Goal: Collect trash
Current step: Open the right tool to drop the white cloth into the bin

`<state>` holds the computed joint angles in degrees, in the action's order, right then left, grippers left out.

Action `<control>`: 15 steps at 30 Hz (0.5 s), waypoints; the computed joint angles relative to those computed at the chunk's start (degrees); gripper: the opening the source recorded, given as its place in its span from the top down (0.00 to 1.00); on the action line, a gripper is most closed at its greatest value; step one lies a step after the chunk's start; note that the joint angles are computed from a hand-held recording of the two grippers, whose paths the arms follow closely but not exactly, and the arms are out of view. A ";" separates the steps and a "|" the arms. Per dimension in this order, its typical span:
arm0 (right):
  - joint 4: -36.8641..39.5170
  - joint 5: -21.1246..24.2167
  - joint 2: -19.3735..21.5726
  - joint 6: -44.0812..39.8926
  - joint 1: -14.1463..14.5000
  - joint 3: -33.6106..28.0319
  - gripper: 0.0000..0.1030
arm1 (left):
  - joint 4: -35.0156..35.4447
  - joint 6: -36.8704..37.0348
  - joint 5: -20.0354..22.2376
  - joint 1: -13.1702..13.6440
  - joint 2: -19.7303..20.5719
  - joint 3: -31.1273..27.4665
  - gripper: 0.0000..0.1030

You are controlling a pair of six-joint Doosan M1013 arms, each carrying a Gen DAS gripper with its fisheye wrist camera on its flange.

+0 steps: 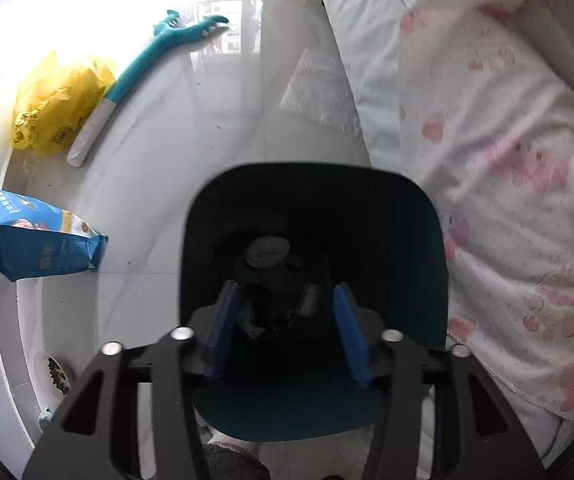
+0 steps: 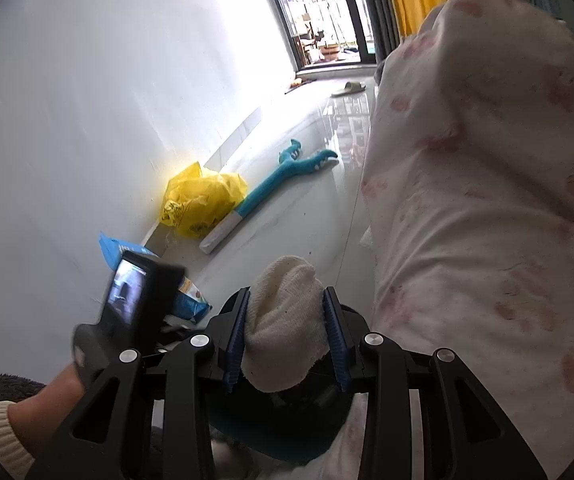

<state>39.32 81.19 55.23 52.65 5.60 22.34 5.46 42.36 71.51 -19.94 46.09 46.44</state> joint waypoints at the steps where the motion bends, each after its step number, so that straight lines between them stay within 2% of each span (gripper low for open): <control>1: -0.51 0.21 0.25 0.36 0.28 -0.24 0.64 | 0.42 -0.58 -0.79 0.09 -0.58 0.82 0.40; 2: -1.02 0.56 0.60 0.80 0.55 -0.61 0.64 | 0.96 -1.33 -1.53 0.17 -1.18 1.60 0.36; 8: -4.12 3.77 3.01 2.79 2.21 -3.41 0.64 | 5.88 -2.66 -5.08 0.07 -3.83 3.59 0.28; 15: -8.35 7.62 5.19 4.26 3.77 -5.50 0.64 | 12.47 -6.39 -12.33 -0.12 -7.56 7.16 0.25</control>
